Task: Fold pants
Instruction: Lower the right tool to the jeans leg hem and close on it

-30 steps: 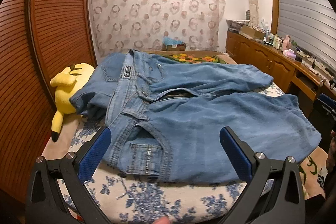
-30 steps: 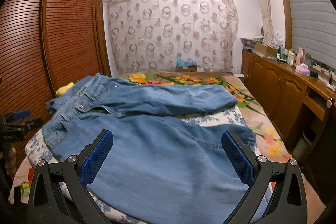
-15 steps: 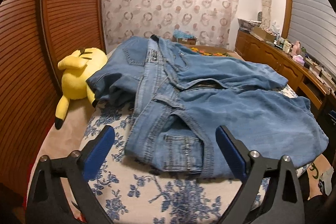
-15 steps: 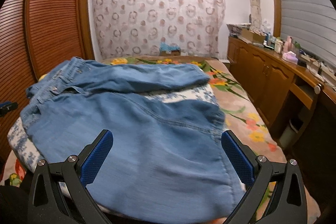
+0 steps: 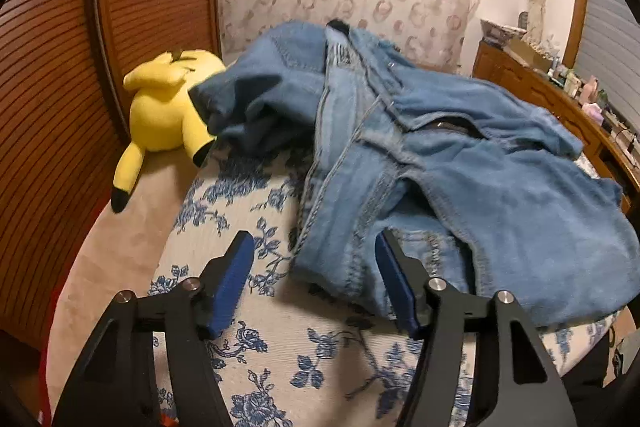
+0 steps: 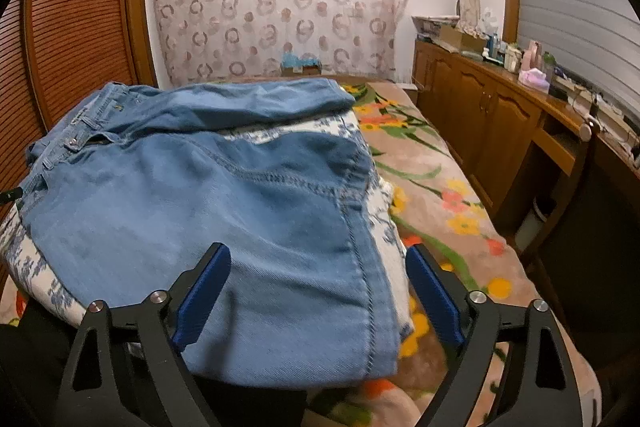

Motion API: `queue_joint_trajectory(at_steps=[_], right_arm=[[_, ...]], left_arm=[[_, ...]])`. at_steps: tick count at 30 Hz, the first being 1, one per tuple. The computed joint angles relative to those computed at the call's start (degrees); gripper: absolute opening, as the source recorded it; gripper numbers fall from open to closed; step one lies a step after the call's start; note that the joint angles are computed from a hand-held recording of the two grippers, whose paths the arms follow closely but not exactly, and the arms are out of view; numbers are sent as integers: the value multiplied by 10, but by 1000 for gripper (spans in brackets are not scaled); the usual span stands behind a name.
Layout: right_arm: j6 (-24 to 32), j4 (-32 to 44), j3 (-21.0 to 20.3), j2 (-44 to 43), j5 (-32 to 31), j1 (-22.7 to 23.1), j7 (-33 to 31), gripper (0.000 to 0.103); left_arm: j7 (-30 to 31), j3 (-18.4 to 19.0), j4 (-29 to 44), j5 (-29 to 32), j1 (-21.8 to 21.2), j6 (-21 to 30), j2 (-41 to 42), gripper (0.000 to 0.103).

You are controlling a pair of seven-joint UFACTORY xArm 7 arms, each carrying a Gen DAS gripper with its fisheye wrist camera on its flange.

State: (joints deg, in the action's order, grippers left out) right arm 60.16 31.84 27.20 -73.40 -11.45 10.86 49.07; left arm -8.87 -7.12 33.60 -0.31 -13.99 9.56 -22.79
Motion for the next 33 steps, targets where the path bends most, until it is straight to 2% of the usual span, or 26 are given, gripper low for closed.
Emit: queue_joint_trajectory(at_steps=[11,20,30,33], right_arm=[[43,6,-14,-35,27,13,-2,74],[9,-25,-49,-48,30,10,-32,56],[-3,-30,-71,-35,46,1,-61,52],[-1,-29,-71,-28,51,-1,-65,47]], left_arm=[[-13,-9,1,15,11,10,15,64],[-18,-13,1,28,17,7,19,64],[-7,-3,0,22,6,0,22,65],[-5,-3,1,20,6,-1,23,65]])
